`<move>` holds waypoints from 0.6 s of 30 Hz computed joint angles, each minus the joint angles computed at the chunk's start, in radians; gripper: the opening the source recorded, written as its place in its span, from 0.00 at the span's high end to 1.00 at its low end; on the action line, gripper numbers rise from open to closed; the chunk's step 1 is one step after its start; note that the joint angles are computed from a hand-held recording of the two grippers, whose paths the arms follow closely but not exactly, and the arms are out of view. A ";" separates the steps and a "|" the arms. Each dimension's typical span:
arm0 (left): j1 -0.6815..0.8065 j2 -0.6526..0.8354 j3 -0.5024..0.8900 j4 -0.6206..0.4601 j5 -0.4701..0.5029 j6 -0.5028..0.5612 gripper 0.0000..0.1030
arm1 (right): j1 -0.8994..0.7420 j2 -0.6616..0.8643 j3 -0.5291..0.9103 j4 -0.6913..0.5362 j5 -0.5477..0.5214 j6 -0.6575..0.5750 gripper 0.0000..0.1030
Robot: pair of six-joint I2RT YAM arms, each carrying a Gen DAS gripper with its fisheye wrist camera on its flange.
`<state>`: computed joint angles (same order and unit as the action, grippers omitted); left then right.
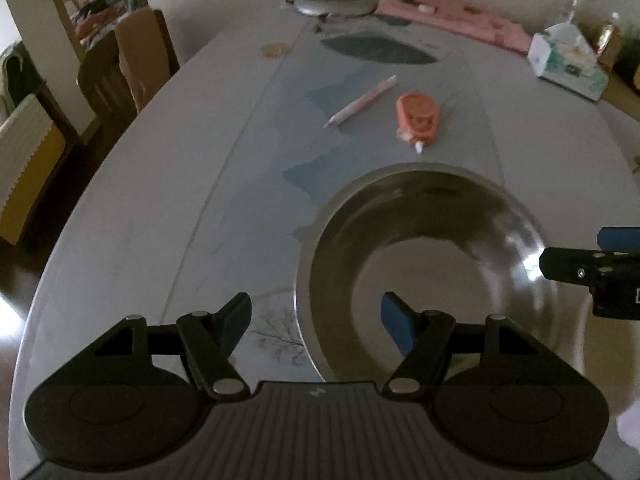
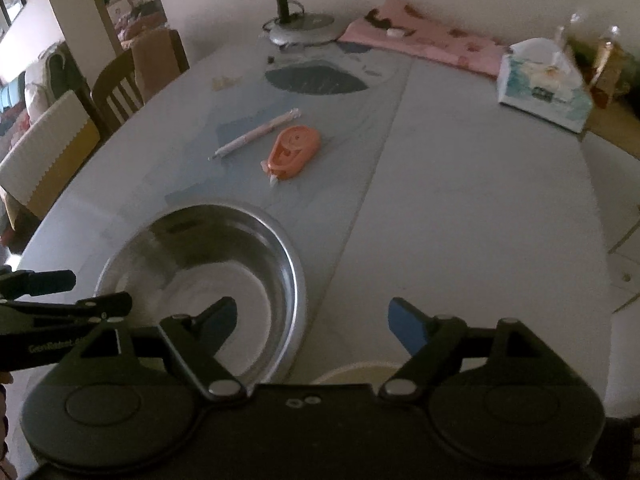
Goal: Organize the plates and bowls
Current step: 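Move both grippers to the large steel bowl and close them on its rim, then lift the steel bowl with both grippers and carry it along the table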
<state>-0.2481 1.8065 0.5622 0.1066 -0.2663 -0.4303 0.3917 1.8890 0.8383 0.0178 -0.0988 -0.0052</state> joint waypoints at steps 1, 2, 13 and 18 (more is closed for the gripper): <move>0.010 0.023 0.008 0.005 0.005 0.003 0.31 | 0.005 0.027 0.020 0.000 0.003 0.002 0.23; 0.013 0.034 0.008 0.010 0.006 0.000 0.31 | 0.009 0.049 0.035 0.000 0.005 0.003 0.24; 0.042 0.105 0.005 0.065 0.080 -0.007 0.69 | 0.036 0.167 0.121 -0.025 -0.012 0.017 0.56; 0.010 0.054 -0.011 0.024 0.036 -0.041 0.75 | 0.049 0.156 0.113 -0.023 0.005 0.044 0.77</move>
